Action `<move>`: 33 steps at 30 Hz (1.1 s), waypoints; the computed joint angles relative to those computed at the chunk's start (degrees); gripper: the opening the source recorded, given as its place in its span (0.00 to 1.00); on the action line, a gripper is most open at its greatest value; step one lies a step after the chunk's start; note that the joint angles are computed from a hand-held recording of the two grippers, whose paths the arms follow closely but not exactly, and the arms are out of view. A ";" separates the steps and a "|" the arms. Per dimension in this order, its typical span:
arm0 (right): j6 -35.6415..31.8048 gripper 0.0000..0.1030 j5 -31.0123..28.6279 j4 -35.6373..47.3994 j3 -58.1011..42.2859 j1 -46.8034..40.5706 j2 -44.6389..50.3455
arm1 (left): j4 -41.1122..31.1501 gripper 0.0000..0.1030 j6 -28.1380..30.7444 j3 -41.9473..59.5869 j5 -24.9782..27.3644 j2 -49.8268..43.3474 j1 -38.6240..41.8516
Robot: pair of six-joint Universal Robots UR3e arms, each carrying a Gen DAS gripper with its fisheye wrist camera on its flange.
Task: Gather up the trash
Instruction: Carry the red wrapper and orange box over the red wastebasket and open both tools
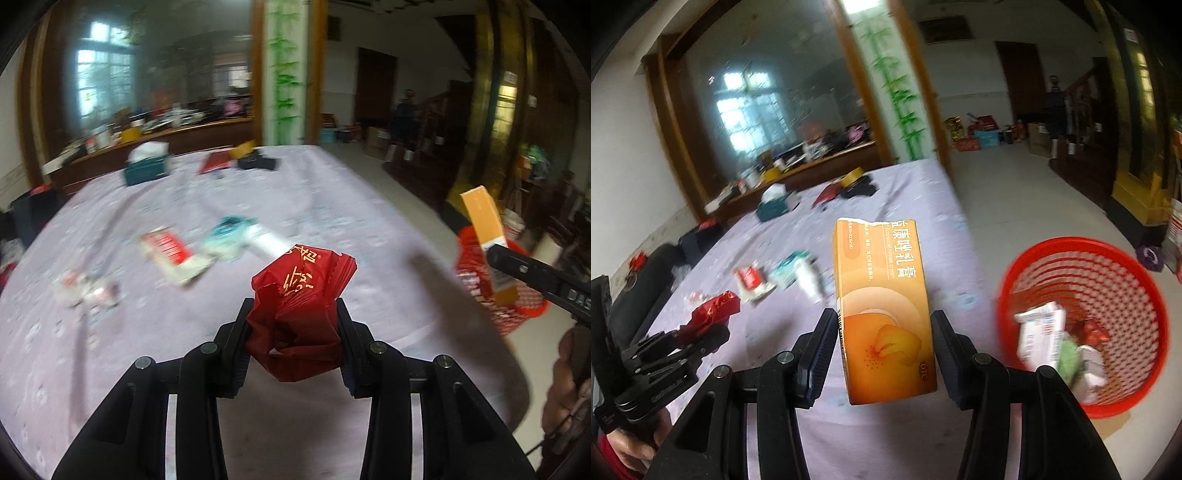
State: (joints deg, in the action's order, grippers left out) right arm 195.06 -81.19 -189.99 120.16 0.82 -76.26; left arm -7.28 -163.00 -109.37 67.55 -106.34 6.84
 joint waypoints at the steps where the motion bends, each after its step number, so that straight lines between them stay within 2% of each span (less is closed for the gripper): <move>1: 0.05 0.54 0.60 -0.28 1.41 -1.57 -1.44 | -1.70 0.37 -0.14 1.69 -0.55 -0.31 -1.33; 4: -0.03 0.54 3.33 -0.87 6.43 -7.87 -6.76 | -6.07 0.37 -0.62 6.45 -2.17 -1.54 -5.25; 9: -1.83 0.54 8.86 0.42 14.84 -20.53 -16.29 | -16.35 0.37 -2.61 20.76 -4.74 -8.07 -13.59; 17: -6.07 0.54 18.53 5.28 21.25 -37.30 -24.36 | -29.06 0.37 -6.45 47.87 -3.67 -24.47 -25.50; 19: -6.97 0.54 20.05 6.22 21.67 -39.59 -24.78 | -31.11 0.44 -7.59 54.56 -2.63 -28.85 -27.41; 21: -7.11 0.54 20.22 6.22 21.54 -40.54 -24.20 | -33.51 0.64 -8.27 59.68 -2.03 -31.99 -28.48; 26: -7.84 0.55 20.98 5.49 19.86 -41.64 -19.84 | -33.78 0.65 -9.71 60.35 -1.89 -32.48 -27.92; 29: -8.22 0.55 18.79 5.34 17.68 -39.98 -16.23 | -31.62 0.65 -10.15 54.79 -2.28 -28.92 -26.10; 31: -8.14 0.66 16.28 5.85 15.95 -38.06 -14.10 | -29.56 0.65 -10.05 50.44 -2.51 -26.21 -24.41; 33: -7.79 0.70 16.14 5.81 15.94 -37.60 -13.79 | -27.28 0.65 -10.07 46.13 -2.14 -23.57 -22.75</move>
